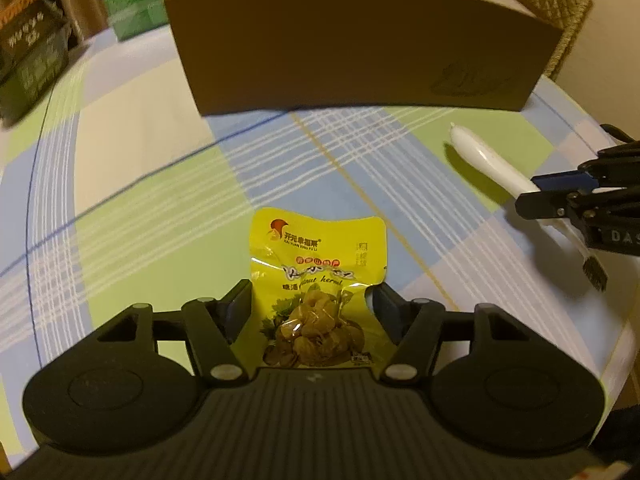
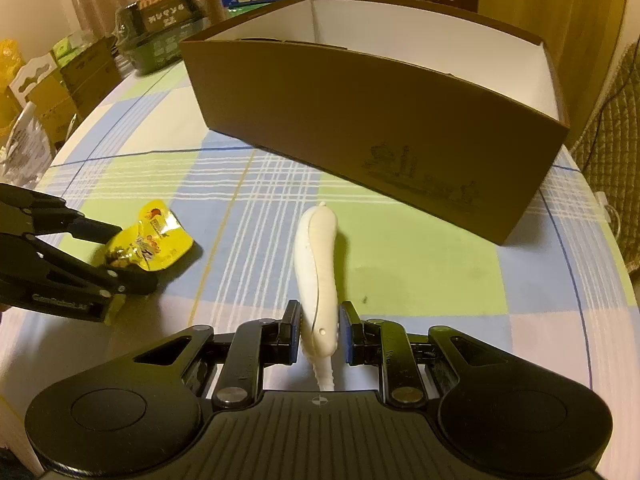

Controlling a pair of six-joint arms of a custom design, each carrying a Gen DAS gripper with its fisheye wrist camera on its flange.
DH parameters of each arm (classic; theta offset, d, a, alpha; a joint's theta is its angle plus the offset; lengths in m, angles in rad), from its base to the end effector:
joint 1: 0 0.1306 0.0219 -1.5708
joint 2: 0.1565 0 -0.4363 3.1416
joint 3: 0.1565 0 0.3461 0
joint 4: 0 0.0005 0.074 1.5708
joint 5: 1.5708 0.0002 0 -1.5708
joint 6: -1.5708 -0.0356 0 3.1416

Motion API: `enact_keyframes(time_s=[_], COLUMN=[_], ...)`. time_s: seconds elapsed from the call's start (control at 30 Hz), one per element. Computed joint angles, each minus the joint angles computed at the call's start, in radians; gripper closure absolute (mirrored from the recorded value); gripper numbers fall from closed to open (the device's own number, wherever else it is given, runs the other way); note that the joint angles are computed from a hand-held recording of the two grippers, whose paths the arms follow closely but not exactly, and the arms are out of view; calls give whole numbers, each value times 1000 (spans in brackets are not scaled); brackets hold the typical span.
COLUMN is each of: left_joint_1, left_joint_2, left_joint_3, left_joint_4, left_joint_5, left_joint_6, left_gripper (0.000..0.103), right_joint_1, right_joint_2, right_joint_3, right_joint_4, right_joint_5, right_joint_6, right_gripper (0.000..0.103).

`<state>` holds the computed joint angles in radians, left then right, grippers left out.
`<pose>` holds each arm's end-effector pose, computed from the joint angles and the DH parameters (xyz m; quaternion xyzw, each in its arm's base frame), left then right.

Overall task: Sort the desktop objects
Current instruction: 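Lift the snack pack and toothbrush and carry them toward the brown box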

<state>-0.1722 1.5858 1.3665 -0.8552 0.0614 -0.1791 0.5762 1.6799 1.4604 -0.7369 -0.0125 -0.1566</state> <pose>0.4785 -0.0859 0.3888 0.1767 0.9527 -0.0289 0.2456 0.4505 0.2927 0.3866 -0.2004 0.9319 0.1139 0.2802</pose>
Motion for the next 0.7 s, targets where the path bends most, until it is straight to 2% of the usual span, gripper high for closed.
enact_keyframes(time_s=[0.3, 0.7], left_joint_1=[4, 6], left_joint_2=[-27, -50], left_joint_3=[20, 14], left_joint_4=[2, 30], left_joint_5=[32, 51], left_joint_6=[15, 22], left_gripper=[48, 50], right_joint_1=[-3, -2], right_joint_2=[-11, -13], right_joint_3=[-1, 6], right_joint_4=[6, 14], right_joint_5=[-3, -3], right_joint_6=[-3, 1], right_gripper=[86, 86])
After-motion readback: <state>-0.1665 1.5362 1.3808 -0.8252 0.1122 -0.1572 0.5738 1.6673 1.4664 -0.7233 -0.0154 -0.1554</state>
